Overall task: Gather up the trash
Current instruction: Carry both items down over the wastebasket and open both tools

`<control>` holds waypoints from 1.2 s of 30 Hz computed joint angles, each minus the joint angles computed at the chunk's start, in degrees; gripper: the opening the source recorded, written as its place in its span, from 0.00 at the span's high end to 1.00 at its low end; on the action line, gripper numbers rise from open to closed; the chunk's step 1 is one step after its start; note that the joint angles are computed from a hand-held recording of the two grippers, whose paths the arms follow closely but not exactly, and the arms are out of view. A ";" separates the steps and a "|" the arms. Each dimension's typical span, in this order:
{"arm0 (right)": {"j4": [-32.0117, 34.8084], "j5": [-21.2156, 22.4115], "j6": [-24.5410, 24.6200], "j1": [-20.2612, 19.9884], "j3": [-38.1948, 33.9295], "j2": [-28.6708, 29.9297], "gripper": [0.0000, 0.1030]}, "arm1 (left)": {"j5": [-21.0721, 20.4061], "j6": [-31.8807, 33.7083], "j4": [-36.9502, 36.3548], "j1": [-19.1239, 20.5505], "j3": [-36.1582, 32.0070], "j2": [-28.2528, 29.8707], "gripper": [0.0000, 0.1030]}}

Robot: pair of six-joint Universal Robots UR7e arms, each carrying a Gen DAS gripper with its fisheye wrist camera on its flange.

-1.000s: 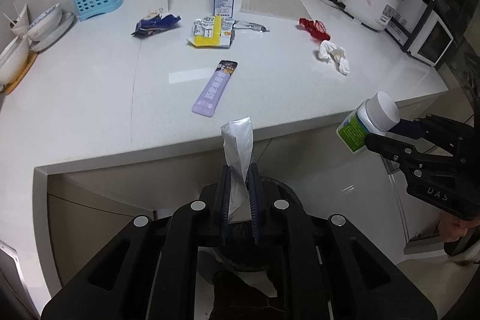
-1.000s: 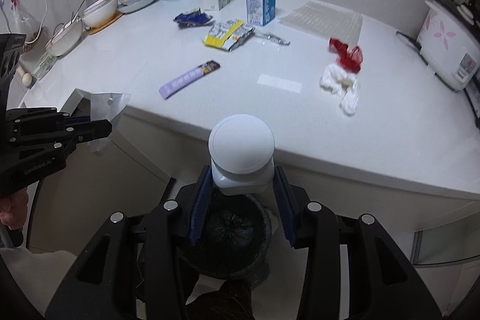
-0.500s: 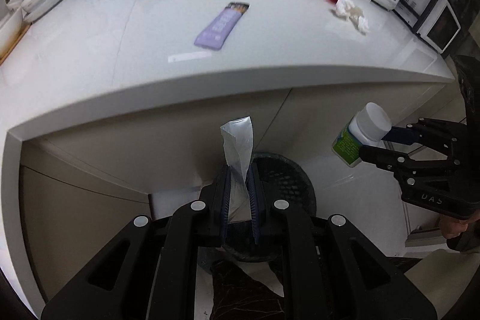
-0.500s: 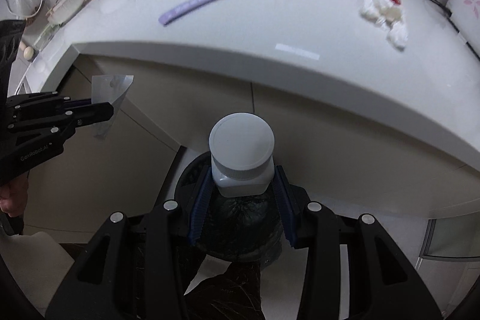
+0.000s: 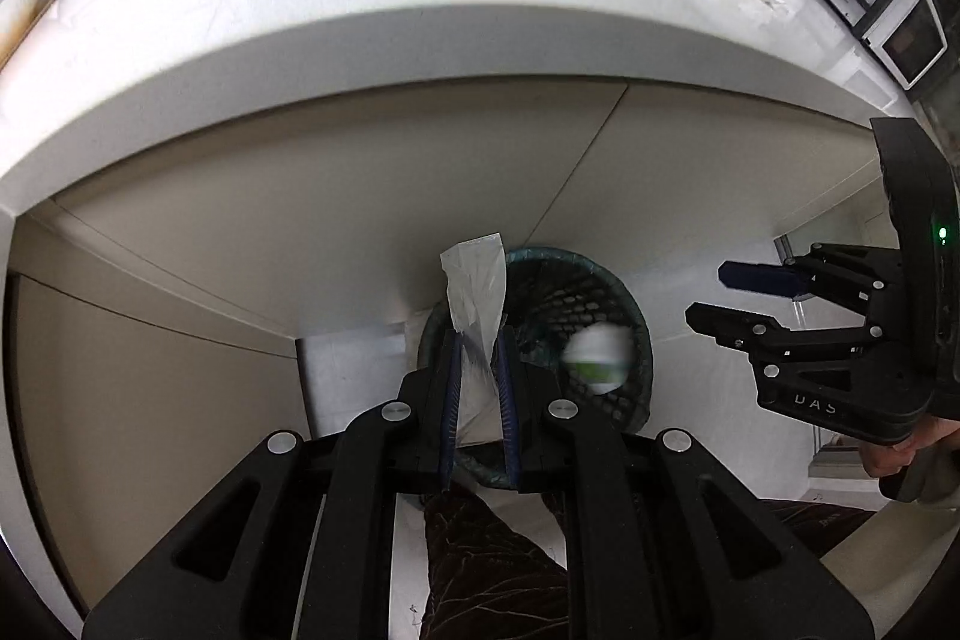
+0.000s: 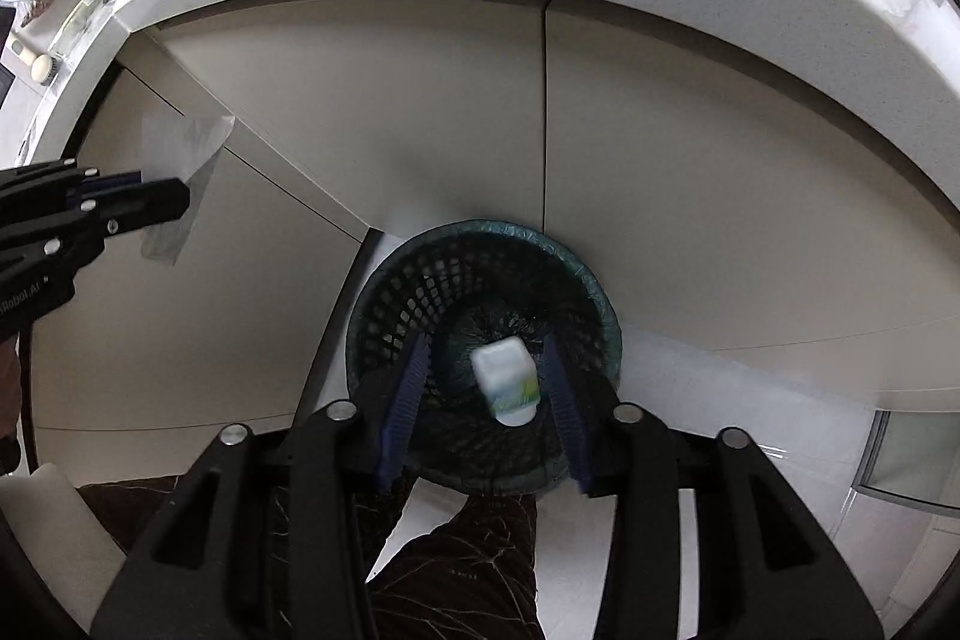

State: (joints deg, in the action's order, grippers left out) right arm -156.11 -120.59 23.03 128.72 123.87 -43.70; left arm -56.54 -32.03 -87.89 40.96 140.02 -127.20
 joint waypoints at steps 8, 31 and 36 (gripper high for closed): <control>-2.82 -3.93 1.60 0.52 1.34 -1.75 0.25 | -0.37 0.74 -2.57 1.32 1.38 1.50 0.89; 0.68 -12.32 8.65 -0.14 9.11 -12.93 0.07 | -4.87 8.79 -23.71 5.11 10.39 18.99 0.86; 1.74 -13.01 8.53 -0.31 10.52 -15.40 0.07 | -5.12 8.08 -30.15 5.81 11.99 24.66 0.85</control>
